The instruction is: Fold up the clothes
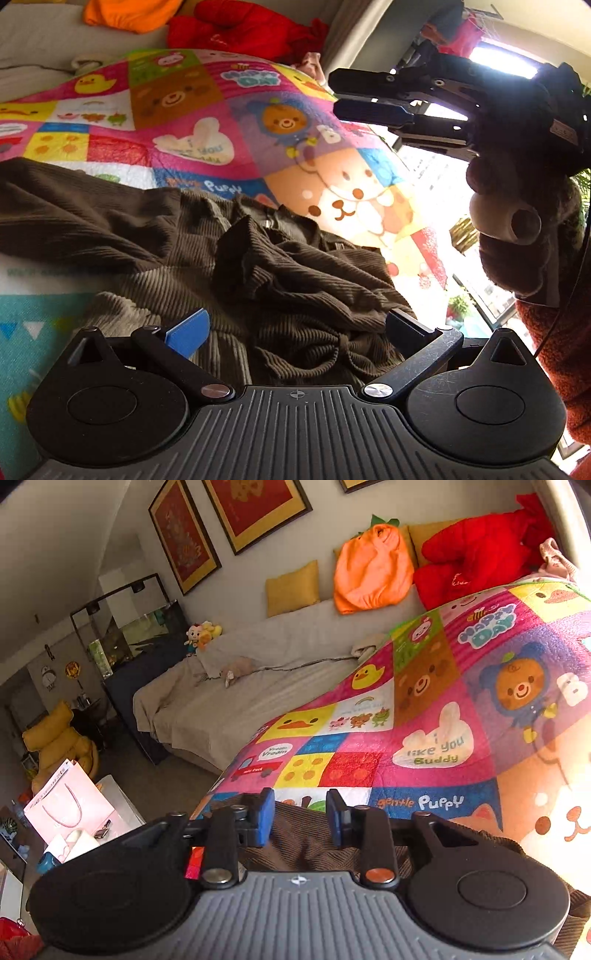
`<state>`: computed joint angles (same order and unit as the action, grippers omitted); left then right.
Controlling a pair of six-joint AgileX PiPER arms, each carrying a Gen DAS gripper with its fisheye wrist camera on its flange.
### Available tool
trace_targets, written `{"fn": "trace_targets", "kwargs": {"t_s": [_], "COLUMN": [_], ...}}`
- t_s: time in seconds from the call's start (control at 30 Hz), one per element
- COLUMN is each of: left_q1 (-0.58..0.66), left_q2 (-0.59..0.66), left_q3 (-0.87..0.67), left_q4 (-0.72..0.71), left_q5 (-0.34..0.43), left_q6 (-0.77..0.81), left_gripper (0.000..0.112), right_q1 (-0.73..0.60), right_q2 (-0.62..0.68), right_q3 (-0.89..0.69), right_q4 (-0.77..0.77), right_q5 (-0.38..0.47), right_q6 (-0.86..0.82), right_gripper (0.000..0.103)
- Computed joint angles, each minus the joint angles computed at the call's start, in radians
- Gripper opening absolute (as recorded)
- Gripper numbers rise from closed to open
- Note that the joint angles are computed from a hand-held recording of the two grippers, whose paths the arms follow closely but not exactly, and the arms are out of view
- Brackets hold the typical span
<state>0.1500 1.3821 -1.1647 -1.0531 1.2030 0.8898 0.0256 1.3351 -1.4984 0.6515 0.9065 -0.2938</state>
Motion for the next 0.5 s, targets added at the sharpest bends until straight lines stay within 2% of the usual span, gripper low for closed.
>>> {"fn": "trace_targets", "kwargs": {"t_s": [0.17,0.27,0.33,0.37,0.4,0.43,0.5], "left_q1": [-0.182,-0.266,-0.319,-0.347,-0.367,-0.382,-0.402], "left_q2": [0.104,0.169,0.201,0.201,0.2,0.198,0.185], "left_q3": [-0.096,-0.147,-0.176,-0.178,-0.189,-0.205,-0.232], "left_q4": [0.103,0.185,0.244,0.276,0.292,0.298,0.275], "left_q5": [-0.163,-0.228,-0.272,-0.304,-0.324,-0.337,-0.373], "left_q6": [-0.155,-0.238,-0.282,-0.286,-0.275,-0.253,-0.185], "left_gripper": [0.103,0.1,0.076,0.073,0.056,0.033,0.022], "right_q1": [-0.18,-0.3,-0.394,-0.445,-0.497,-0.538,-0.62], "right_q2": [-0.108,-0.194,-0.249,-0.265,-0.278,-0.282,-0.285], "right_q3": [0.158,0.281,0.366,0.399,0.43,0.45,0.486], "right_q4": [0.029,0.009,0.018,0.045,0.073,0.1,0.152], "right_q5": [-0.025,-0.041,-0.043,-0.034,-0.022,-0.012,0.01], "right_q6": [-0.046,-0.072,-0.118,-0.155,-0.193,-0.221,-0.274], "right_gripper": [0.044,0.047,0.05,0.051,0.052,0.052,0.052]}}
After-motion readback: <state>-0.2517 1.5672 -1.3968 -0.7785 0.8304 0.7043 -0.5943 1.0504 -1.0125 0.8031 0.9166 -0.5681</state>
